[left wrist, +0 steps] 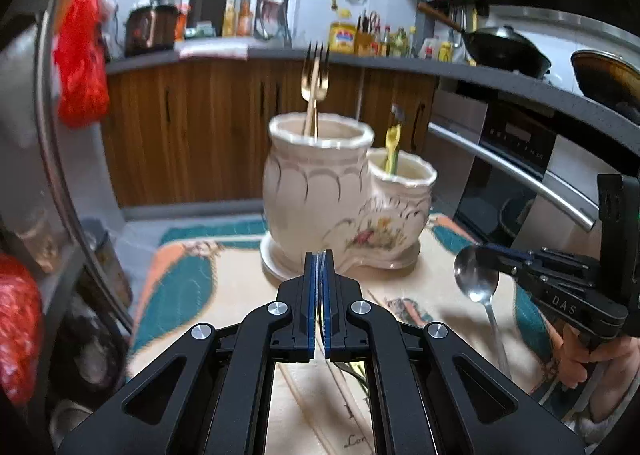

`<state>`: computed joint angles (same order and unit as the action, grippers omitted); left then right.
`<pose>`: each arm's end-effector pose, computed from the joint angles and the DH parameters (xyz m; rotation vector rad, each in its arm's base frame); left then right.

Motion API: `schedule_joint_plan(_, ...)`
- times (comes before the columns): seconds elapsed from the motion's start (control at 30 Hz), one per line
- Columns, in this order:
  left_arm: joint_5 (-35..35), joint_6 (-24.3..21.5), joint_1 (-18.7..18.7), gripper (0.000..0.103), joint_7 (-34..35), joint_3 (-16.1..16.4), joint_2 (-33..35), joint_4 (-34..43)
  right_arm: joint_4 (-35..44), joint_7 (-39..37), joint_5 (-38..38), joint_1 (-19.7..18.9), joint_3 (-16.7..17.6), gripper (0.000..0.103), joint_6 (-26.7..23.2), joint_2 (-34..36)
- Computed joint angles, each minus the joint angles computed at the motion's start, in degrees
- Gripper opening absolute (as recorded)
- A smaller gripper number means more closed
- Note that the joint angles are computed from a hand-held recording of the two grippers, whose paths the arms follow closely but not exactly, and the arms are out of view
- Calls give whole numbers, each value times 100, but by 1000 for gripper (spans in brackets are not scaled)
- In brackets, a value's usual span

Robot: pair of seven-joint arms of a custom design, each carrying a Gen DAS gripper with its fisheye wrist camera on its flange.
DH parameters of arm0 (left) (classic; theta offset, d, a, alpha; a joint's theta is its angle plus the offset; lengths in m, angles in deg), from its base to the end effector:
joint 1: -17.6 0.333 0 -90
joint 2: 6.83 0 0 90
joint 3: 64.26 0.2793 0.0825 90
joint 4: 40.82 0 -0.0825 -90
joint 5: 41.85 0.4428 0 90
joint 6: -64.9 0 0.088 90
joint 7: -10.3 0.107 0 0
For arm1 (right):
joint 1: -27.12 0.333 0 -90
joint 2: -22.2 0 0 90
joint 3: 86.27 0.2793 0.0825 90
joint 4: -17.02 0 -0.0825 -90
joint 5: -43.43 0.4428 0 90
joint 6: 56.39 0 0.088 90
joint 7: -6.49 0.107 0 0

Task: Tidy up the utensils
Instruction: 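Lift the chopstick and silver spoon and carry them over the holder cups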

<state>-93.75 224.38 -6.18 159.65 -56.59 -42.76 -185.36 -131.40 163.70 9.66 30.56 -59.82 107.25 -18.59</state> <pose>0.4755 -0.0976 0.5235 -1.1437 2.1211 -1.3074 0.3977 0.2696 0.5050 -1.4622 1.6290 -0.8038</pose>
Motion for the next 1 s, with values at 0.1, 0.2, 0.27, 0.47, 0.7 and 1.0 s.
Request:
schedule_joint_plan(0.1,-18,229,-41,3,136,11,-332,-175,42,405,-276,-361,399,2,44,-250)
schedule_joint_plan(0.2,8,438,-171,3,168,99,-551,-259,125,763,-520,-680,705,2,-26,-472)
schedule_joint_plan(0.27,82,673,-239,3,114,116,-582,-236,253,1022,-706,-931,908,2,-68,-548)
schedule_joint_plan(0.47,570,972,-483,3,-224,237,-423,217,987,1447,-1481,-1667,1190,2,-234,-447)
schedule_joint_plan(0.7,921,1105,-693,3,-728,321,396,1557,2283,1951,-2553,-2584,1368,2,-381,301)
schedule_joint_plan(1.0,2044,1858,378,3,-1987,-725,1579,2510,3133,3109,-3916,-3093,1687,2,-1085,1244)
